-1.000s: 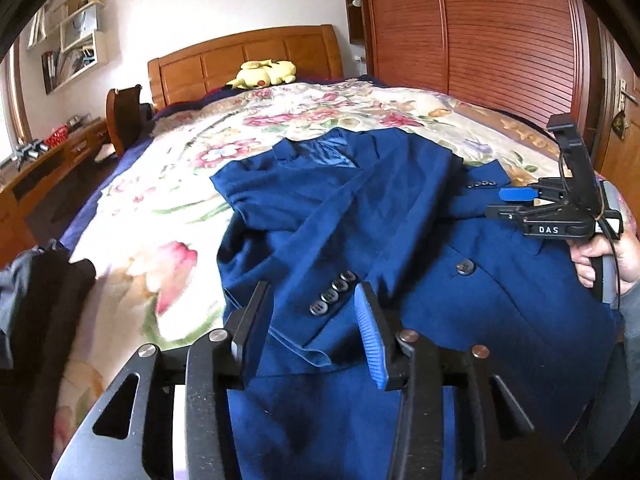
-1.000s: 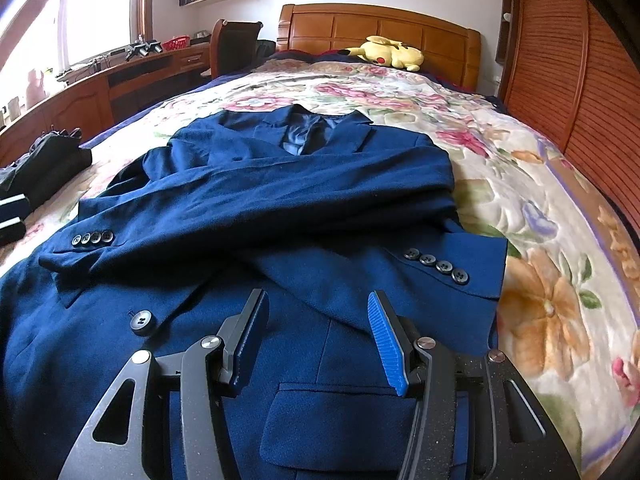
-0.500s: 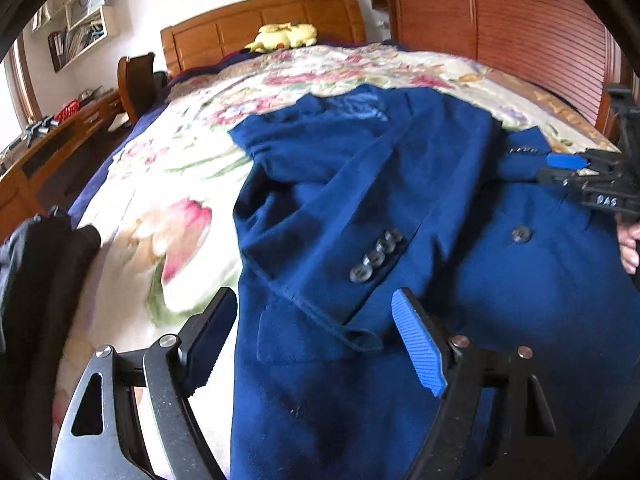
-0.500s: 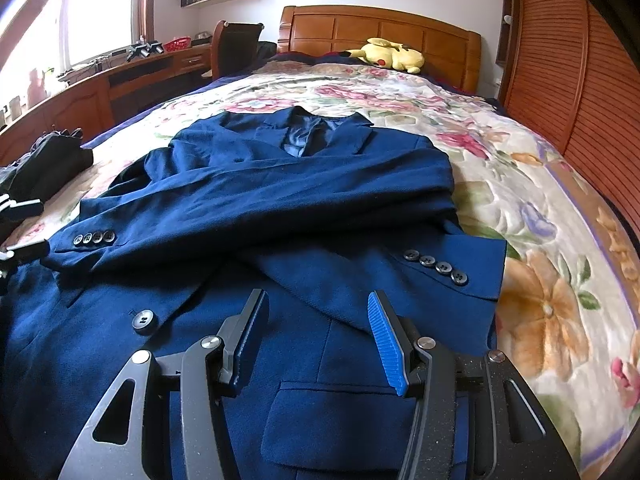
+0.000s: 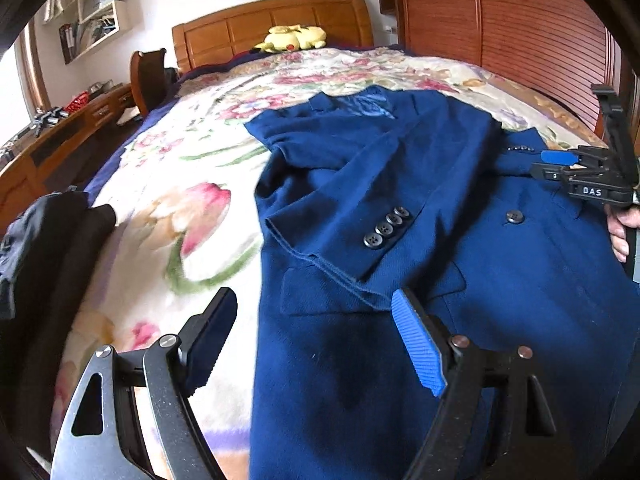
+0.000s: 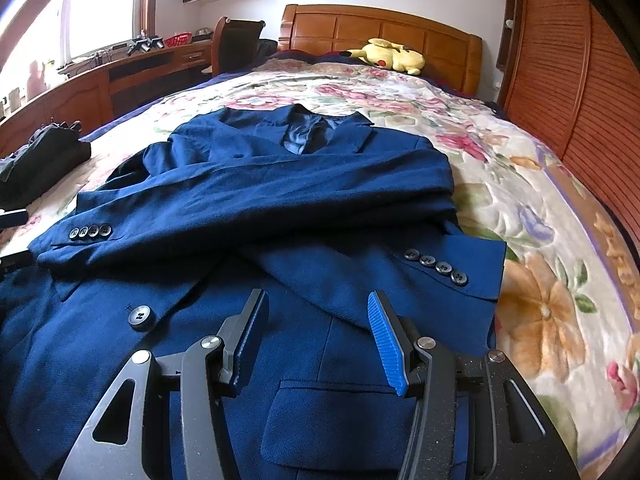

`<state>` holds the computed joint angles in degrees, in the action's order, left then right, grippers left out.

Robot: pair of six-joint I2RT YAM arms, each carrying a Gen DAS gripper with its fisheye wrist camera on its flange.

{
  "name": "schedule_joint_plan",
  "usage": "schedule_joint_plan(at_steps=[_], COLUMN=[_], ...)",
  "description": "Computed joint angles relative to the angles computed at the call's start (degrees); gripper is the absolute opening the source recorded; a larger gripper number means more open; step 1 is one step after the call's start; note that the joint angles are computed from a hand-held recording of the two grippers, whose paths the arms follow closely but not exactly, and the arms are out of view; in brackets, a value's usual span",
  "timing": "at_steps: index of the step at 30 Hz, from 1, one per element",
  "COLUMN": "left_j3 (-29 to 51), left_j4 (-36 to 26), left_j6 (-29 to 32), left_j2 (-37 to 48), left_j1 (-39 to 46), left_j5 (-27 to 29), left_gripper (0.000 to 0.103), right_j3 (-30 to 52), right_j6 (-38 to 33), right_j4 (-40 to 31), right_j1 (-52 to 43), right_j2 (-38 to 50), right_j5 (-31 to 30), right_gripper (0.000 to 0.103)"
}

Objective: Fold large clothes

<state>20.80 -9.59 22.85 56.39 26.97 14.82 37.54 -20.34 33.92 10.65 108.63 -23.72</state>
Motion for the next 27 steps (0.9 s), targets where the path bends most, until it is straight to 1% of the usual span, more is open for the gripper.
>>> schedule_joint_plan(at_steps=[4, 8, 9, 11, 13, 14, 16, 20, 22, 24, 27], left_j3=[-1.1, -1.0, -1.0, -1.2, -1.2, -1.2, -1.2, -0.9, -0.6, -0.3, 0.4], left_j4=[-4.5, -9.9, -10.7, -12.1, -13.4, -13.9, -14.7, -17.9, -20.0, -21.9, -25.0], left_j6=[2.0, 6.4, 7.6, 9.9, 13.3, 14.5, 17.8, 27.0, 31.6, 35.4, 40.5], left_j2=[-7.2, -11.2, -11.7, -12.3, -11.6, -11.3, -9.5, -5.1, -2.7, -0.7, 1.5], left_j1=[4.9, 12.9, 14.6, 17.6, 21.9, 23.3, 27.2, 36.3, 40.1, 42.9, 46.3], left_j5=[4.2, 11.9, 13.3, 15.6, 18.9, 19.9, 22.5, 28.2, 30.2, 31.3, 32.4], left_gripper=[0.081, 0.081, 0.081, 0.081, 0.081, 0.081, 0.080, 0.081, 0.077, 0.073, 0.069], right_j3=[-4.0, -9.1, -10.5, -13.7, -16.5, -17.5, -18.6, -19.0, -18.3, -17.8, -16.9], right_j6=[-0.6, -1.2, -1.9, -3.5, -5.2, -6.4, -8.7, -14.1, -16.8, -19.1, -23.3], right_j4=[4.7, 7.2, 8.0, 9.7, 11.1, 10.8, 8.6, 2.6, -1.5, -4.3, -9.9], right_j1=[0.1, -1.5, -2.1, -4.0, -6.3, -8.0, -11.2, -19.2, -22.8, -25.6, -30.1], right_j2=[-2.0, -5.5, -6.3, -8.1, -9.5, -10.0, -10.9, -11.0, -11.1, -10.9, -11.6], right_j5=[2.0, 1.6, 1.4, 0.5, -0.1, -1.0, -2.9, -7.2, -8.6, -9.6, -12.5], right_gripper=[0.054, 0.055, 0.057, 0.071, 0.076, 0.076, 0.076, 0.076, 0.076, 0.076, 0.076])
